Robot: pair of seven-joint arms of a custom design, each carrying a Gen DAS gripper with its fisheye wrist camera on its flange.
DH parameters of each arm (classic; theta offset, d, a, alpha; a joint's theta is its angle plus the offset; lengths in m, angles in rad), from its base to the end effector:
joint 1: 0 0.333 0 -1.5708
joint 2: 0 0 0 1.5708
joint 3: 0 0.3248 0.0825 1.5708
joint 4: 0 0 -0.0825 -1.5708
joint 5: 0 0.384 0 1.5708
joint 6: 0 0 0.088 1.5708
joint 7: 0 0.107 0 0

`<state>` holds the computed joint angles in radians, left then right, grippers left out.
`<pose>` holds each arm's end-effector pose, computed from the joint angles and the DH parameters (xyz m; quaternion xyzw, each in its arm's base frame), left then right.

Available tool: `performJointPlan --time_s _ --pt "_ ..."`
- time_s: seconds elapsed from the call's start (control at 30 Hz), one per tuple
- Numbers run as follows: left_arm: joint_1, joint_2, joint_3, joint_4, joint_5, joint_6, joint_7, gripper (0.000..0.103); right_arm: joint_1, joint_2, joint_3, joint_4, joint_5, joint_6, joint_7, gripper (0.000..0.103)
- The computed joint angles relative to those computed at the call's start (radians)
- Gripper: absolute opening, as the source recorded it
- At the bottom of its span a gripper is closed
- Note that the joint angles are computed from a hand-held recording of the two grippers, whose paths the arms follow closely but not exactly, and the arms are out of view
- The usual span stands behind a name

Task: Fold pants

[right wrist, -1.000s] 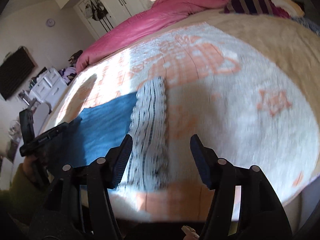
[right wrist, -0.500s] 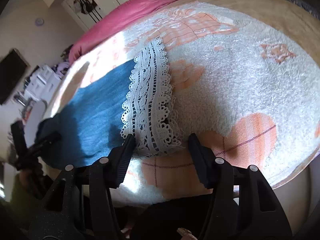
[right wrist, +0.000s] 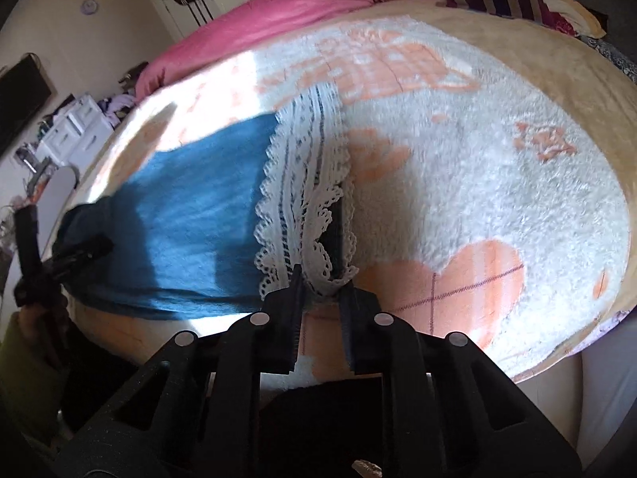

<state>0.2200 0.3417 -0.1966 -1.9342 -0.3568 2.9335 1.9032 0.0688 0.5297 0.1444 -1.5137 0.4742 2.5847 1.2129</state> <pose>0.6632 0.0493 0.3938 -0.6817 0.6488 -0.2789 0.1911 0.7330 0.1285 0.4247 -0.7291 0.5999 -0.0613 0.3237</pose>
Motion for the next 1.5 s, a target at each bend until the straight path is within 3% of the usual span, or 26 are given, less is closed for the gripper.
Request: performJointPlan --time_s 0.23,0.3,0.37,0.47,0.57,0.77,0.93,1.03,1.17,1.3,1.33,1.43,1.47,1.5 --pt "0.017 -0.001 -0.017 -0.005 -0.021 0.006 0.027 0.066 -0.003 0.002 -0.001 -0.007 0.002 0.007 0.019 0.017" --pt "0.034 -0.004 -0.036 -0.01 -0.048 0.013 0.05 0.066 0.0 0.0 -0.006 -0.008 -0.003 0.009 0.03 0.024" --pt "0.087 -0.009 -0.09 -0.011 -0.135 0.006 0.11 0.066 0.008 -0.011 -0.02 -0.018 -0.02 0.019 0.052 0.036" --pt "0.138 -0.04 -0.123 -0.015 -0.284 -0.016 0.182 0.066 0.017 -0.052 -0.037 -0.063 -0.045 0.089 0.072 0.04" --pt "0.142 -0.073 -0.115 -0.023 -0.378 0.002 0.241 0.069 0.011 -0.079 -0.028 -0.091 -0.054 0.163 0.058 0.048" --pt "0.076 -0.069 -0.035 0.028 -0.386 -0.015 0.229 0.073 0.024 -0.048 0.021 -0.031 -0.073 0.182 -0.028 0.06" --pt "0.035 -0.009 -0.025 0.12 -0.324 -0.074 0.196 0.073 0.082 0.034 0.026 0.095 -0.153 0.117 -0.071 0.065" --pt "0.009 0.04 -0.02 0.187 -0.272 -0.114 0.171 0.084 0.122 0.084 0.01 0.178 -0.199 0.062 -0.067 0.07" --pt "-0.018 0.106 -0.004 0.258 -0.173 -0.151 0.102 0.084 0.164 0.157 -0.007 0.291 -0.253 -0.008 -0.06 0.073" --pt "-0.068 0.153 0.069 0.285 -0.029 -0.143 -0.042 0.084 0.19 0.254 -0.027 0.444 -0.285 -0.105 -0.028 0.074" --pt "-0.065 0.159 0.072 0.283 -0.01 -0.136 -0.067 0.084 0.2 0.274 -0.043 0.475 -0.303 -0.125 -0.01 0.074" --pt "0.008 0.15 0.006 0.251 -0.042 -0.103 -0.029 0.084 0.221 0.334 -0.092 0.573 -0.354 -0.191 0.064 0.075" --pt "-0.007 0.142 0.03 0.239 -0.01 -0.09 -0.059 0.084 0.222 0.352 -0.102 0.603 -0.367 -0.216 0.091 0.075" --pt "0.008 0.135 0.019 0.225 -0.016 -0.076 -0.047 0.084 0.201 0.367 -0.083 0.63 -0.349 -0.244 0.094 0.075"
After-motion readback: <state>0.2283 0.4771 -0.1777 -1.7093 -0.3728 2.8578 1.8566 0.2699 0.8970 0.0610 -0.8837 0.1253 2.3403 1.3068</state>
